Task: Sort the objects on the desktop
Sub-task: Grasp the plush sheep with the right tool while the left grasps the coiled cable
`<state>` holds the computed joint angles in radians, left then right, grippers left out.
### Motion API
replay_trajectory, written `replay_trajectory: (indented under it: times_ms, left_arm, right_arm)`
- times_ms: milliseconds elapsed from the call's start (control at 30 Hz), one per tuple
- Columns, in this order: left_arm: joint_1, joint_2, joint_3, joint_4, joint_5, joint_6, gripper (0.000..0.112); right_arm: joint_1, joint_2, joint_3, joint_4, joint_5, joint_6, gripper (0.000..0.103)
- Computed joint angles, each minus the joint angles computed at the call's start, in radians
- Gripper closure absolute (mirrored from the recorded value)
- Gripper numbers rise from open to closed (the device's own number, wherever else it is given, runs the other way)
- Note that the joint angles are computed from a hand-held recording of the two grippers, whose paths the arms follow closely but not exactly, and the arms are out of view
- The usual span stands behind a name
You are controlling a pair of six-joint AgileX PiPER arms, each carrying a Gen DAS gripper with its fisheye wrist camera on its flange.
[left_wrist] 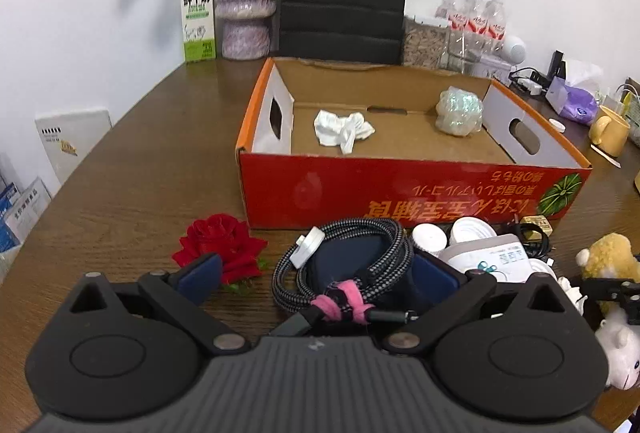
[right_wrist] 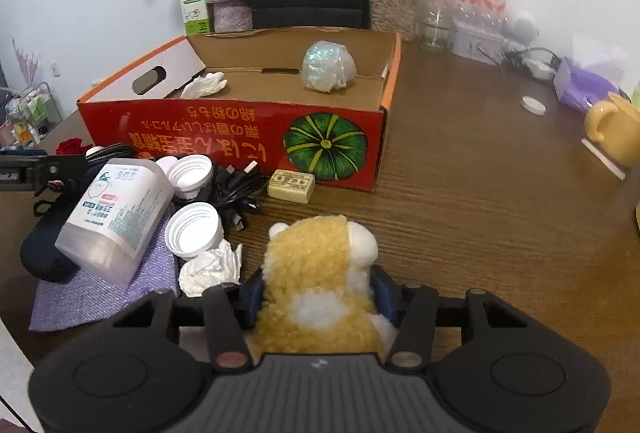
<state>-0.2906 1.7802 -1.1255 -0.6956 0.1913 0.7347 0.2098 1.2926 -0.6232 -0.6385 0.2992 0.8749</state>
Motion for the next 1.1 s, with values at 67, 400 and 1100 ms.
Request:
replay_trajectory:
  times_ms: [67,400,1100]
  left_arm:
    - [0.002,0.016,-0.022,0.042,0.019,-0.047,0.009]
    - [0.043,0.121,-0.182,0.111,0.204,-0.232,0.009]
    - [0.063,0.045,-0.096,-0.122,0.147,-0.028,0.023]
  right_arm:
    - [-0.007,-0.018,0.014,-0.052,-0.023,0.05,0.056]
    - [-0.071,0.003,-0.012,-0.139,-0.081,0.091,0.056]
    - [-0.081,-0.019,-0.018,-0.159,-0.114,0.107,0.056]
